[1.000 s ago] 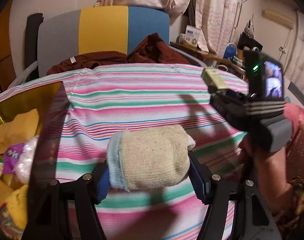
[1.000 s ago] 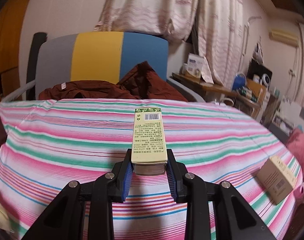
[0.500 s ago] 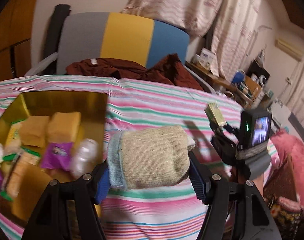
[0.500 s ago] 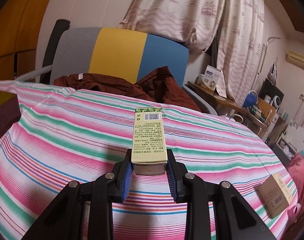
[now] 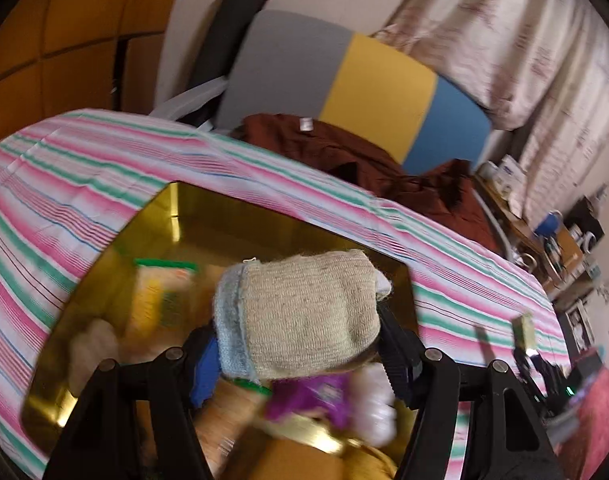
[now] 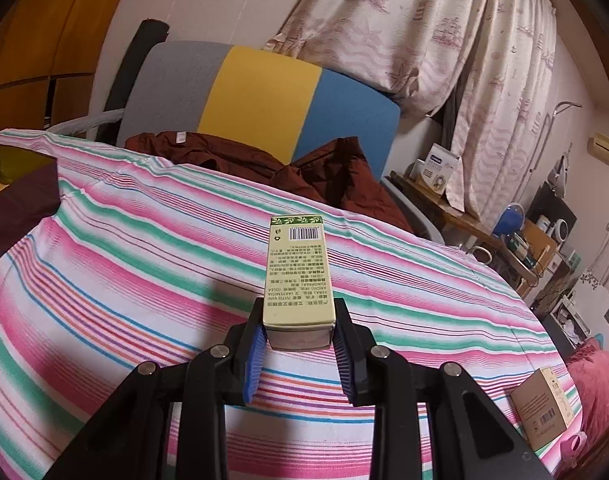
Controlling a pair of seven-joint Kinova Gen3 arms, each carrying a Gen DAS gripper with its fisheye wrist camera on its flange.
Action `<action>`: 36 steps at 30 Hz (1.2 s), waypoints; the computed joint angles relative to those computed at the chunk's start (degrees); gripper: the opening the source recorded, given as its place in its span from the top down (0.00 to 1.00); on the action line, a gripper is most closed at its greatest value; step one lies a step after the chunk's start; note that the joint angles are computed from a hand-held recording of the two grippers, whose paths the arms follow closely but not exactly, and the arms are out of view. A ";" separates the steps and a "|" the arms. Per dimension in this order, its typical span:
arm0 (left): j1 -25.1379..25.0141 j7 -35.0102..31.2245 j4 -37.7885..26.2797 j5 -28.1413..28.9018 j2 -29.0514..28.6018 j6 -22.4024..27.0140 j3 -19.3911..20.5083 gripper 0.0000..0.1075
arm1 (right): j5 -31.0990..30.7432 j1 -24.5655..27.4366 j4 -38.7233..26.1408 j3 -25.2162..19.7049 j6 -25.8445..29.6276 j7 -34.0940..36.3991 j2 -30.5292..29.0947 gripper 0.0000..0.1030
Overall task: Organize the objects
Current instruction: 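Carry the white bun into the gold tray and open the left gripper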
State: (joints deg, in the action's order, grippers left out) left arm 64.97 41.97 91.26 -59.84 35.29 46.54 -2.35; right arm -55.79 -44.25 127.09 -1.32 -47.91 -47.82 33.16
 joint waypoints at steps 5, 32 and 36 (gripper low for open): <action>-5.26 -0.18 4.71 3.13 -1.68 -7.01 -0.41 0.36 | 0.00 -0.95 0.40 -0.47 2.01 1.85 -1.13 0.71; -2.27 -2.55 4.54 6.51 -0.40 -3.33 -3.71 0.13 | -0.03 -2.92 1.00 0.16 5.83 -3.35 -1.78 0.71; 0.77 3.70 6.10 3.34 -0.67 -1.84 -3.25 0.11 | 0.21 -2.49 0.90 0.08 7.17 -3.10 -2.17 0.71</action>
State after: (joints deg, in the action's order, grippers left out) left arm 65.74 45.68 97.36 -56.51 34.62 44.70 -5.60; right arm -55.58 -46.74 127.99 -1.24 -40.74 -50.92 31.00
